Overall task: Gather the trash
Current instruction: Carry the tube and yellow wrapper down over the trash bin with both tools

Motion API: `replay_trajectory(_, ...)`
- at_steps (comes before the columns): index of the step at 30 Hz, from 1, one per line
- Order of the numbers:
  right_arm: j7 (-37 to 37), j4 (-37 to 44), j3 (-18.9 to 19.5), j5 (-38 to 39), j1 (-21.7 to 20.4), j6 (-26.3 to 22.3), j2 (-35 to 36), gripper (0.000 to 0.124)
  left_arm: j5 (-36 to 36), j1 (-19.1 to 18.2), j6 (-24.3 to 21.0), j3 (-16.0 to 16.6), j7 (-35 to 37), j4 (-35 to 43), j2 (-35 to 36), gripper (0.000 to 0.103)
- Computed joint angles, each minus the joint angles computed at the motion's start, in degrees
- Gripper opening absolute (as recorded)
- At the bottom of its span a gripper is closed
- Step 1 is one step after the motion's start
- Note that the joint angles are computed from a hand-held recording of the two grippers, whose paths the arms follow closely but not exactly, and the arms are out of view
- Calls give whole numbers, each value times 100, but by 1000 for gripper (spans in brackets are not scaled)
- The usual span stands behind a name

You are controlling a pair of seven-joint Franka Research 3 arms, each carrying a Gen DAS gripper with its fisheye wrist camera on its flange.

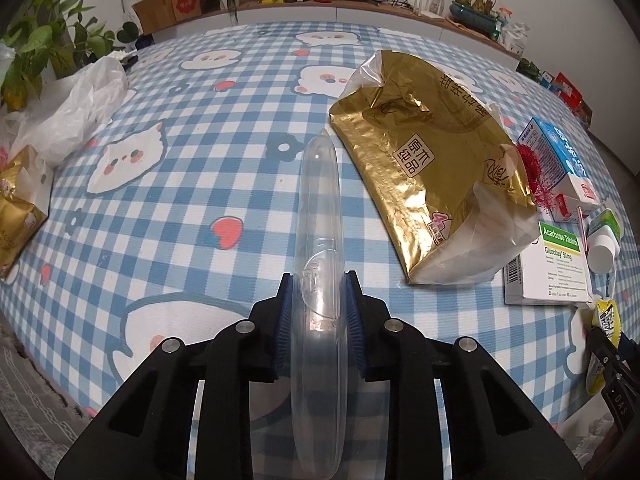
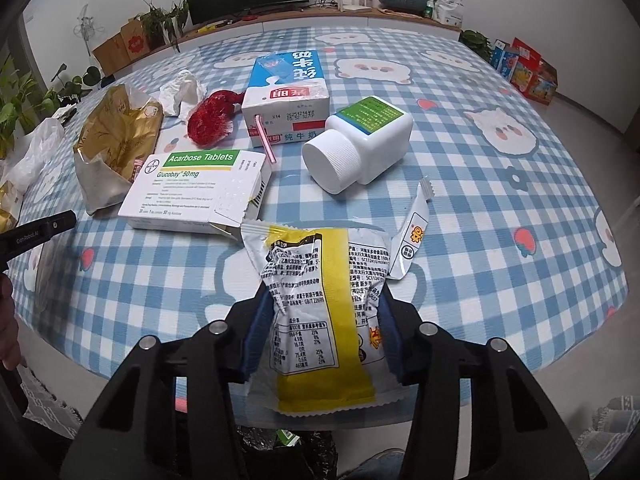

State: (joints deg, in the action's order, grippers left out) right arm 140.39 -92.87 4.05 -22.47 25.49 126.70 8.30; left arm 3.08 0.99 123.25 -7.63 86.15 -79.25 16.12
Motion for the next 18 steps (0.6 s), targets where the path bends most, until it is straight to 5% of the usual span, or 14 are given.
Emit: replay_trajectory(18,216,21,100,-264,25,-206,-239,41,-103,29,271,11,80,-527,-535,25)
